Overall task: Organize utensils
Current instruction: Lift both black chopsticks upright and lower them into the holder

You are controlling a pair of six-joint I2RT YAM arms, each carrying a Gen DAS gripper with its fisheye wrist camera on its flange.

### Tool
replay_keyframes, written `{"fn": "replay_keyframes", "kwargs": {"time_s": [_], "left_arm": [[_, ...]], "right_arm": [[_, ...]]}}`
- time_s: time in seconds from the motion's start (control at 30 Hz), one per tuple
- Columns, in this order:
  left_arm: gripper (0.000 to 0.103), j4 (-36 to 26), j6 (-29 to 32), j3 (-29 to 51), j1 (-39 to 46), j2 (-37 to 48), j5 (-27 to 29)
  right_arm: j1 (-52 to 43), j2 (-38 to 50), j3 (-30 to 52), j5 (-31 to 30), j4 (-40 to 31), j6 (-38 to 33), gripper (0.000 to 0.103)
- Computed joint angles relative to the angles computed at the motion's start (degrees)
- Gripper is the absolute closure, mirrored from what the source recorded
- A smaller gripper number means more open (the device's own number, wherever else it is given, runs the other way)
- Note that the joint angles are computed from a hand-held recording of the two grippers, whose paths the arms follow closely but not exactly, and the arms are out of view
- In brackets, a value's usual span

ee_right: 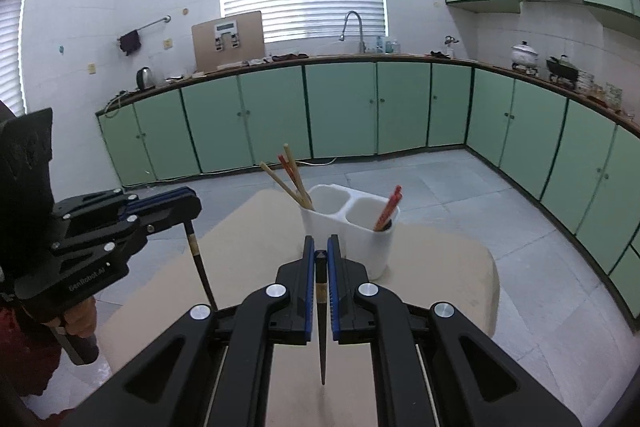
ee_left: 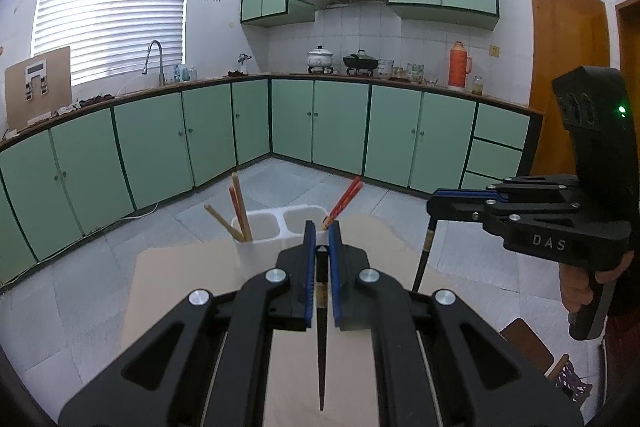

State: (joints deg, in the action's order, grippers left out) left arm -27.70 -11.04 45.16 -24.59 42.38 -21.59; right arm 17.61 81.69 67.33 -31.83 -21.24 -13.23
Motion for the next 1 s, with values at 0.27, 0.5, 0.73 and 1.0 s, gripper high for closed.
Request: {"fn": "replay_keyframes", "kwargs": {"time_s": [0.27, 0.5, 0.73, 1.0], "left_arm": [[0.097, 4.4, 4.2, 6.1, 6.7, 4.8, 5.7], [0.097, 8.6, 8.4, 18.0, 12.5, 15.2, 9.2], [0.097, 12.3, 10.9, 29.6, 16.7, 26.9, 10.9], [0.097, 17.3, 10.6, 30.6, 21.1, 36.3, 13.6]], "right_arm": [[-0.2, 5.4, 11.1, -1.9, -1.4, 2.7, 0.097], [1.2, 13.7, 27.2, 1.1, -1.9, 7.3, 0.097], [3.9, 24.1, 42.3, 8.0, -3.4, 8.0, 0.097], [5.0, 34.5, 48.2, 11.0, -2.0, 9.3, 0.097]]}}
